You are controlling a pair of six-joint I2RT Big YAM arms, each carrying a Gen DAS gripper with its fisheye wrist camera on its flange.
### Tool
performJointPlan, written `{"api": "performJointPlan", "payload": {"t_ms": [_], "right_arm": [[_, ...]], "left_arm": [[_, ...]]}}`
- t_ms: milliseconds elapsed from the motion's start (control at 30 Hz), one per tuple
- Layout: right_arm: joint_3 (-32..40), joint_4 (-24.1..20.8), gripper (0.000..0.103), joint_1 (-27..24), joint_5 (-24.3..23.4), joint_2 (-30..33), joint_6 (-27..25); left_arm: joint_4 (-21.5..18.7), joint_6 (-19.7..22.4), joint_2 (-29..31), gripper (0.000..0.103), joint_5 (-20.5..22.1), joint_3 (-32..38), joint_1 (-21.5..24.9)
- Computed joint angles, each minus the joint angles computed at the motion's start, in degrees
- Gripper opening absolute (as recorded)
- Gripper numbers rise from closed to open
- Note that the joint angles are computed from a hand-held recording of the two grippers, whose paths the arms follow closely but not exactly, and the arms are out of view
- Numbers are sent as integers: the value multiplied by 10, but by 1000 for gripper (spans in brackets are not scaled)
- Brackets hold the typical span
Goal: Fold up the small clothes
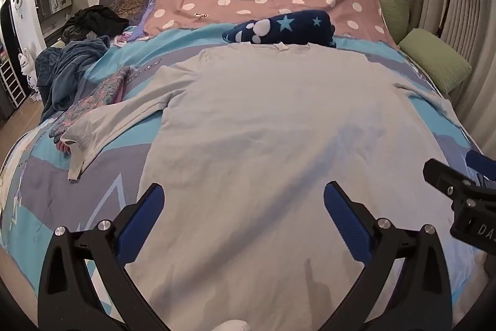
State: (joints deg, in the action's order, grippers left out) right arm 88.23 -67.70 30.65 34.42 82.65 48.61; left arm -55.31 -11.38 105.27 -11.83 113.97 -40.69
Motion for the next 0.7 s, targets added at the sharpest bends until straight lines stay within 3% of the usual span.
{"api": "performJointPlan", "payload": {"t_ms": [400, 567, 700], "right_arm": [[-6, 1, 101, 5, 7, -5, 15], [-19, 26, 101, -5, 0, -12, 10], [-33, 48, 101, -3, 20, -23, 14]], "left_arm": [[1, 49, -4, 102, 26, -13, 1], [-7, 48, 5, 102, 21, -4, -7], [-10, 42, 4, 102, 27, -7, -7]]}}
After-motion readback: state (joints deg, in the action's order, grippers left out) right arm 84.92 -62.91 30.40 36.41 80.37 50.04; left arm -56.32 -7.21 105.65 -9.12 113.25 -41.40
